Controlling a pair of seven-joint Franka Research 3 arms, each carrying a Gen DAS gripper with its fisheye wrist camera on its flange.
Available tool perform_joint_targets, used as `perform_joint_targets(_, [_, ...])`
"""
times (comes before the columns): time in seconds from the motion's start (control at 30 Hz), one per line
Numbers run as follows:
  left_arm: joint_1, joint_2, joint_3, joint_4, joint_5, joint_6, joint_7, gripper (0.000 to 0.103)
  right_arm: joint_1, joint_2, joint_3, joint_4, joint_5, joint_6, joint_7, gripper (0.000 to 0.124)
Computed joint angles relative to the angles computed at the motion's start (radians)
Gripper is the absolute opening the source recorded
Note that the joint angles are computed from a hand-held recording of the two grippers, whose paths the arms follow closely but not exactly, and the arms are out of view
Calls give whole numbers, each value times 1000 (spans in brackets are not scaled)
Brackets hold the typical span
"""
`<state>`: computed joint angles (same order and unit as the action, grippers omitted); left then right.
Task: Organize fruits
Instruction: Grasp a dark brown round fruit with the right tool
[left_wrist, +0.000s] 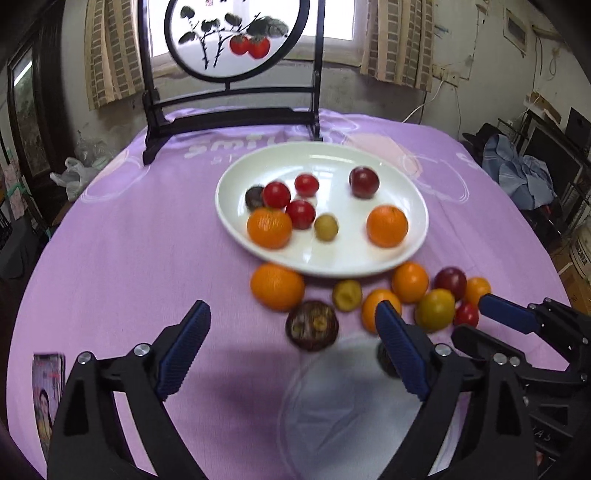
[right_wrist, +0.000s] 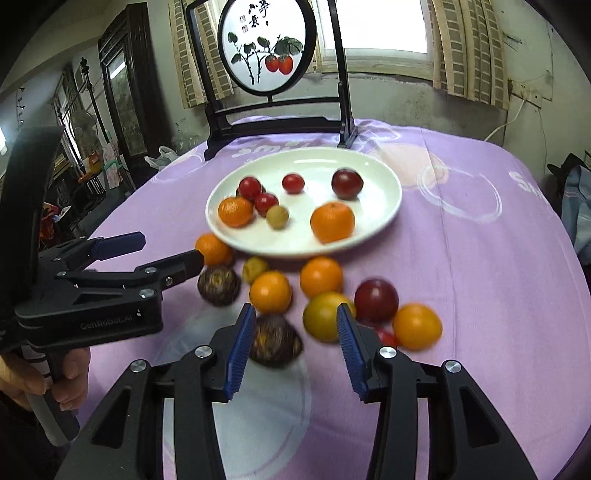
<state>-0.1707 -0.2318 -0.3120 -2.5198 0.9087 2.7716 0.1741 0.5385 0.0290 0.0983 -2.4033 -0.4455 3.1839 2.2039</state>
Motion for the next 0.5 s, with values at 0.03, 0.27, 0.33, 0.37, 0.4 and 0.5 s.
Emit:
perform_joint_targets(0.03, [-2, -7, -1, -15, -5, 2, -12, 88, -1, -6, 7, -15, 23, 3, -13, 46])
perform_joint_targets(0.27, [9, -19, -33, -66, 92, -2, -124, 89, 23, 10, -6, -25, -114, -34, 138, 46])
perform_joint_targets(0.33, [11, -9, -27, -74, 115, 11, -146, 90, 36, 25, -13, -8, -166, -56, 178, 47])
perform_joint_targets(0.37, [10, -4, -20, -77, 118, 18, -145, 90, 41, 32, -15, 0, -177, -67, 185, 50])
perform_joint_targets(0.4, [10, -1, -13, -80, 119, 26, -142, 90, 46, 39, -17, 9, -185, -80, 190, 51])
perform_joint_targets(0.5, [13, -4, 8, -94, 104, 52, -141, 90, 58, 69, -9, 47, -158, -122, 155, 54])
